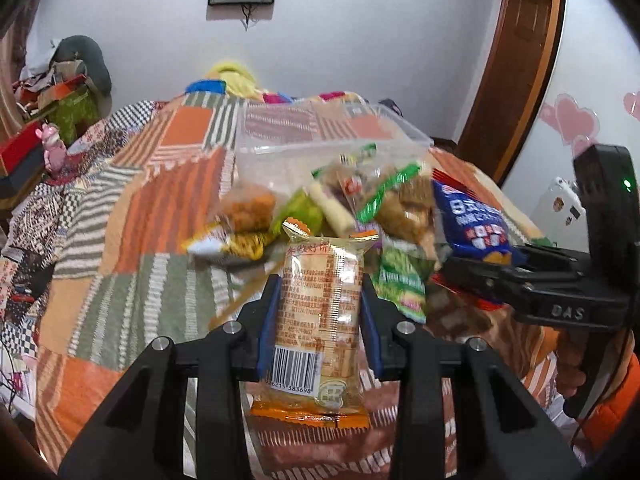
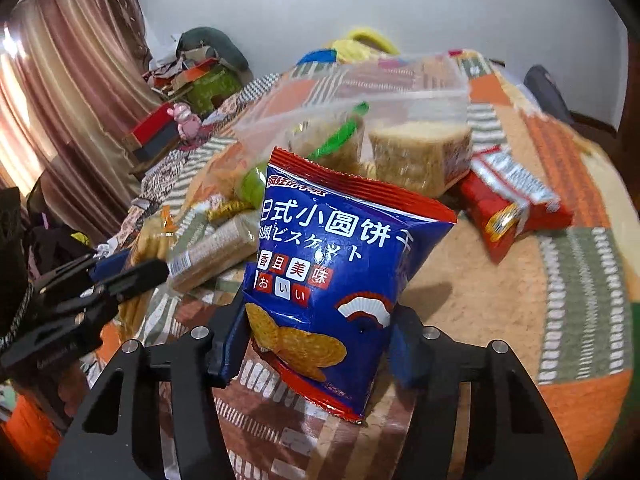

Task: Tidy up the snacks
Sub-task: 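Grasp the wrapped bread cake with left tool while right tool grasps blue biscuit bag, then lower both held snacks into the clear plastic box and open both tools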

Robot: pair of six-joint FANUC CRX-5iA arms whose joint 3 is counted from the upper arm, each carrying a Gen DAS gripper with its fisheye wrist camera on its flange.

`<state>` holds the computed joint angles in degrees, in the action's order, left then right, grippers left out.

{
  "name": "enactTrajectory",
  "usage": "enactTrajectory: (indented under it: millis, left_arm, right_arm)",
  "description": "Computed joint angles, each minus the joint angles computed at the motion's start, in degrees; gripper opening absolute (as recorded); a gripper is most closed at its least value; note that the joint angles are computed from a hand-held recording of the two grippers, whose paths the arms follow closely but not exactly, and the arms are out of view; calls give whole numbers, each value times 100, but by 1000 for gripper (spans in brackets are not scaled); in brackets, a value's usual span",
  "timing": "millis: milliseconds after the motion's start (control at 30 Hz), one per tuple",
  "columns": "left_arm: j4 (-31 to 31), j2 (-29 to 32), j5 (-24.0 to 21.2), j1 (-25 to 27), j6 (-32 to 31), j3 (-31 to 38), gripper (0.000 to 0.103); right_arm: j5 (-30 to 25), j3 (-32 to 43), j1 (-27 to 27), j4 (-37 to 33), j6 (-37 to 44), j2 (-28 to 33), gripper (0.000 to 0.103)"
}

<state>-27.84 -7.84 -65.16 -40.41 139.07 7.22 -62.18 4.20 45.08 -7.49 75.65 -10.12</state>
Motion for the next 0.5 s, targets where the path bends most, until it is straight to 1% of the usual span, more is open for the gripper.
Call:
enactTrajectory:
  millis: [233,367,500]
  left_arm:
    - [-386,87,-54,13,-24,416,36]
    - [-388,183,17,194,-120,623,36]
    - [-264,307,159,464,-312,812,36]
  right_arm:
    - [310,199,-107,222,40,13,54]
    - [540,368,-177,401,9,142,54]
    - [730,553,-231,554,-3,291,54]
